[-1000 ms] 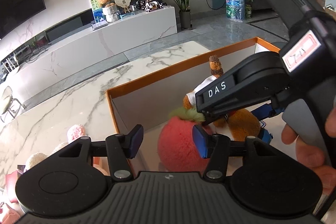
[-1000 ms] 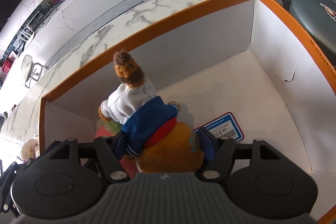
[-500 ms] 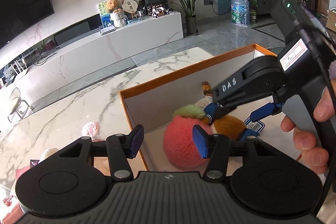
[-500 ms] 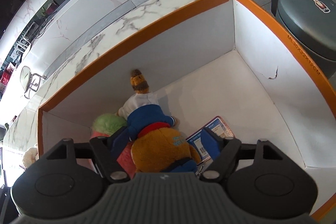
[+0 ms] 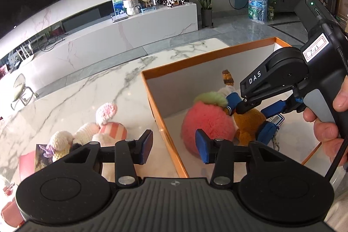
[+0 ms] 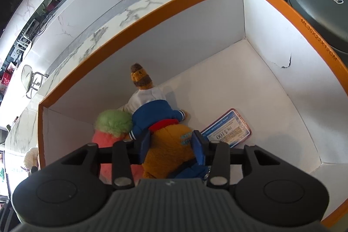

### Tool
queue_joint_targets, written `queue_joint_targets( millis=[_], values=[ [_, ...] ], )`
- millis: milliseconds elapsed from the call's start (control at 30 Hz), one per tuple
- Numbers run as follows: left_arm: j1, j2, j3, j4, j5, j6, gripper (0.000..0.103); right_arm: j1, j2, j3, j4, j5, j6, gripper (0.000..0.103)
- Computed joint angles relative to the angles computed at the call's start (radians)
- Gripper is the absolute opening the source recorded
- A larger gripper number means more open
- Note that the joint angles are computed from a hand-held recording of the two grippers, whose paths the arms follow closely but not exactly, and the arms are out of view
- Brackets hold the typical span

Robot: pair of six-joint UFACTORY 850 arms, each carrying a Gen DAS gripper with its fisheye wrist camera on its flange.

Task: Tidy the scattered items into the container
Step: 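Lower the pompom with the left tool while the right tool drops the monkey into the box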

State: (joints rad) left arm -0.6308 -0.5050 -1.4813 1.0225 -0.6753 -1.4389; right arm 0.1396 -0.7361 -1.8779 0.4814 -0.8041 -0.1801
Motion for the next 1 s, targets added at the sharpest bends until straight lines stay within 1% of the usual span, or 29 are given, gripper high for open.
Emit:
queue_joint_targets(
  millis=[67, 133, 167, 233, 333, 433, 567, 600, 700, 767, 867, 900, 967, 1000],
  values=[
    [0.004, 0.005, 0.007, -0.008, 0.013, -0.003, 0.046, -0.004, -0.010, -0.013, 0.031, -0.028, -0.004, 0.047],
    [0.006, 0.008, 0.015, -0.013, 0.025, -0.003, 0.041, -0.007, -0.023, -0.029, 0.065, -0.063, -0.013, 0.046],
    [0.006, 0.009, 0.017, -0.014, 0.026, -0.002, 0.041, -0.006, -0.026, -0.033, 0.076, -0.075, -0.019, 0.046],
    [0.006, 0.010, 0.023, -0.011, 0.019, -0.009, 0.034, -0.002, -0.030, -0.038, 0.098, -0.097, -0.031, 0.046],
    [0.011, 0.017, 0.037, -0.012, 0.036, -0.024, 0.033, 0.003, -0.036, -0.046, 0.135, -0.138, -0.053, 0.045],
    [0.012, 0.015, 0.037, -0.017, 0.043, -0.027, 0.032, 0.015, -0.022, -0.029, 0.114, -0.108, -0.060, 0.045],
    [0.013, 0.014, 0.037, -0.028, 0.048, -0.028, 0.033, 0.015, -0.016, -0.024, 0.110, -0.099, -0.059, 0.045],
    [0.013, 0.015, 0.039, -0.025, 0.049, -0.032, 0.033, 0.018, -0.007, -0.013, 0.105, -0.084, -0.063, 0.047],
    [0.011, 0.025, 0.051, -0.005, 0.053, -0.060, 0.034, 0.024, 0.026, 0.027, 0.102, -0.039, -0.084, 0.047],
    [0.006, 0.034, 0.060, 0.018, 0.049, -0.085, 0.034, 0.028, 0.054, 0.062, 0.106, 0.003, -0.113, 0.051],
    [-0.002, 0.057, 0.086, 0.059, 0.046, -0.130, 0.035, 0.042, 0.106, 0.133, 0.094, 0.103, -0.152, 0.053],
    [-0.005, 0.069, 0.100, 0.077, 0.048, -0.150, 0.036, 0.048, 0.129, 0.166, 0.089, 0.155, -0.164, 0.053],
    [-0.013, 0.092, 0.128, 0.117, 0.048, -0.197, 0.039, 0.060, 0.175, 0.230, 0.078, 0.266, -0.186, 0.053],
    [-0.016, 0.104, 0.144, 0.138, 0.047, -0.223, 0.044, 0.060, 0.190, 0.254, 0.096, 0.305, -0.204, 0.054]
  ],
)
